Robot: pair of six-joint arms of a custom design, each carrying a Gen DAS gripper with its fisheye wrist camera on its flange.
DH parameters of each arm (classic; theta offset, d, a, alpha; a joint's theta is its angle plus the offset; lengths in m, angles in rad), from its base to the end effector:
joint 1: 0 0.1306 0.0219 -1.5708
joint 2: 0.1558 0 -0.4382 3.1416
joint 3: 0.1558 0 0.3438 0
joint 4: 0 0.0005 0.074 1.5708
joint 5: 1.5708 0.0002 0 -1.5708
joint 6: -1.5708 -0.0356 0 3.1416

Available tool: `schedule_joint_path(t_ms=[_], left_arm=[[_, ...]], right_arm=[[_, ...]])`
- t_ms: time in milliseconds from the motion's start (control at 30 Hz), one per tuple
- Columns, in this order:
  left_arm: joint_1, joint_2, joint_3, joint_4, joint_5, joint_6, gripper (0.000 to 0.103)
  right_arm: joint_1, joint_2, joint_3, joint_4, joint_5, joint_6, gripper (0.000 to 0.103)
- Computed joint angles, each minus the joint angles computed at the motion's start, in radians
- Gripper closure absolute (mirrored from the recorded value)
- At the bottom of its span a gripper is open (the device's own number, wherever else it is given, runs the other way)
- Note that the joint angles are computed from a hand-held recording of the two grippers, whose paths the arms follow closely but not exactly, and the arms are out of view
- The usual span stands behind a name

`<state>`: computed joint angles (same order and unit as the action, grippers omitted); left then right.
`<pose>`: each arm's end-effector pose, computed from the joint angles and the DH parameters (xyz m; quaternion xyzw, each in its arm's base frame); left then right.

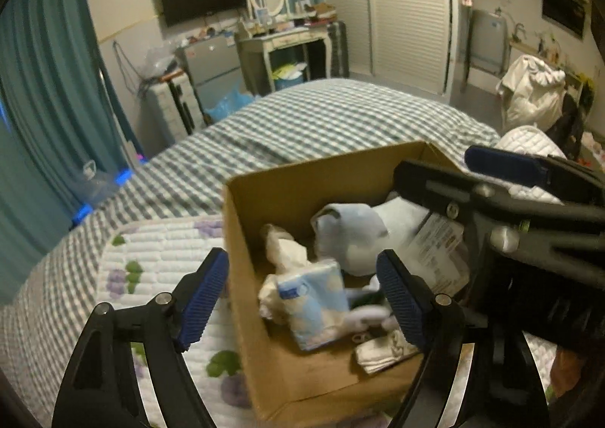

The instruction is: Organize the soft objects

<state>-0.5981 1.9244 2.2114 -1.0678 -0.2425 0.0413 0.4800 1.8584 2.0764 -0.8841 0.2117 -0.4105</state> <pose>0.5353 -0.3550 0.5339 0.2070 0.8937 -0.0141 0.3977 0.5634 0.2843 0.5334 0.0151 0.8955 0.1014 0.4332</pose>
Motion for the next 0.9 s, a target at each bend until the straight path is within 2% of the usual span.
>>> schedule_joint_path(t_ms=[200, 400, 433, 467, 533, 633, 667, 700, 800, 900], left_arm=[[-0.005, -0.081, 0.000, -0.029, -0.042, 0.009, 0.022], [-0.053, -0.210, 0.024, -0.030, -0.130, 0.013, 0.021], [-0.069, -0.237, 0.031, -0.029, -0.162, 0.021, 0.021], [-0.077, -0.253, 0.036, -0.027, -0.178, 0.026, 0.012], [-0.099, -0.306, 0.005, 0.018, -0.213, 0.034, 0.004], [-0.138, -0.391, -0.082, 0.124, -0.292, 0.017, 0.002], [-0.151, -0.417, -0.113, 0.154, -0.314, 0.014, 0.002], [-0.161, -0.440, -0.142, 0.171, -0.333, 0.024, 0.002], [-0.182, -0.490, -0.226, 0.240, -0.361, 0.039, 0.002], [-0.210, -0.544, -0.357, 0.369, -0.424, 0.026, 0.002]], right_arm=[[0.036, -0.055, 0.041, -0.048, 0.076, -0.002, 0.035], [0.115, -0.143, 0.150, -0.134, 0.209, 0.015, 0.035], [0.132, -0.159, 0.167, -0.149, 0.237, 0.021, 0.034], [0.146, -0.173, 0.180, -0.159, 0.260, 0.027, 0.032], [0.185, -0.216, 0.182, -0.159, 0.314, 0.049, 0.024], [0.239, -0.278, 0.147, -0.129, 0.386, 0.080, 0.008], [0.262, -0.301, 0.128, -0.124, 0.422, 0.087, 0.000], [0.280, -0.318, 0.108, -0.115, 0.457, 0.094, 0.000], [0.328, -0.388, -0.010, -0.018, 0.521, 0.125, 0.000], [0.351, -0.435, -0.121, 0.071, 0.551, 0.133, 0.000]])
